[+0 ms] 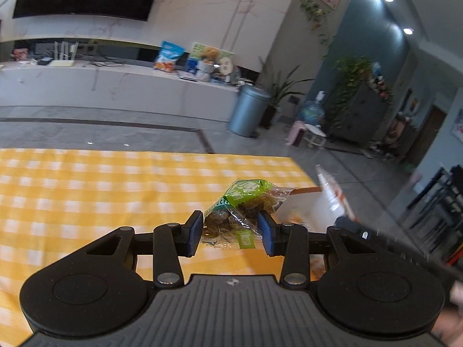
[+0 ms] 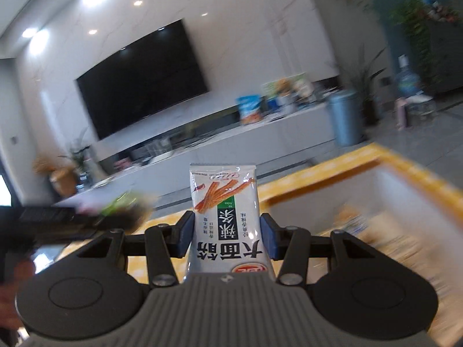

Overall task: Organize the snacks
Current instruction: 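Carry the stick-snack packet and pickle pack over the orange box, then release the packet with the right gripper while the left releases the pickle pack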

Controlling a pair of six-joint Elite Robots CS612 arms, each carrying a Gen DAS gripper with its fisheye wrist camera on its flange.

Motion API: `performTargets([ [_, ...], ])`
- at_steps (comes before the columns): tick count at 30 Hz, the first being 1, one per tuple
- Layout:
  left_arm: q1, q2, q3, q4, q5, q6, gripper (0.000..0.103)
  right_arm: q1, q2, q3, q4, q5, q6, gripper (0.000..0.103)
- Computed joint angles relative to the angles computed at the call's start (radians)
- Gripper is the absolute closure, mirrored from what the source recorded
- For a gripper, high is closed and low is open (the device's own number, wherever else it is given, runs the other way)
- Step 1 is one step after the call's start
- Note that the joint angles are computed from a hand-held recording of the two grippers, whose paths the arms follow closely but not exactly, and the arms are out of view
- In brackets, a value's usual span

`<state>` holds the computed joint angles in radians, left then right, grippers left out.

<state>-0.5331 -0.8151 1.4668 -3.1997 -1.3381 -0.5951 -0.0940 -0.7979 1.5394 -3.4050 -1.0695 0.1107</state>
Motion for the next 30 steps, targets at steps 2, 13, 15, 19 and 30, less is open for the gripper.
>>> performTargets([
  [2,-0.001,0.008,-0.011,-0.004,-0.033,0.006,0.056,-0.015,-0.012,-0.015,0.046,-0.075,-0.042,0.055],
  [13,-0.009,0.054,-0.079,0.042,-0.093,0.010,0.056,-0.011,0.070,-0.230,0.399,-0.376,-0.327,0.049],
  [15,-0.014,0.061,-0.090,0.052,-0.093,0.019,0.057,-0.009,0.089,-0.265,0.434,-0.395,-0.316,0.026],
  [19,-0.021,0.080,-0.130,0.084,-0.098,0.034,0.056,-0.004,0.101,-0.268,0.387,-0.425,-0.308,0.005],
  [30,-0.050,0.160,-0.306,0.306,-0.028,-0.009,0.056,-0.094,0.003,-0.066,0.163,-0.208,-0.196,0.005],
])
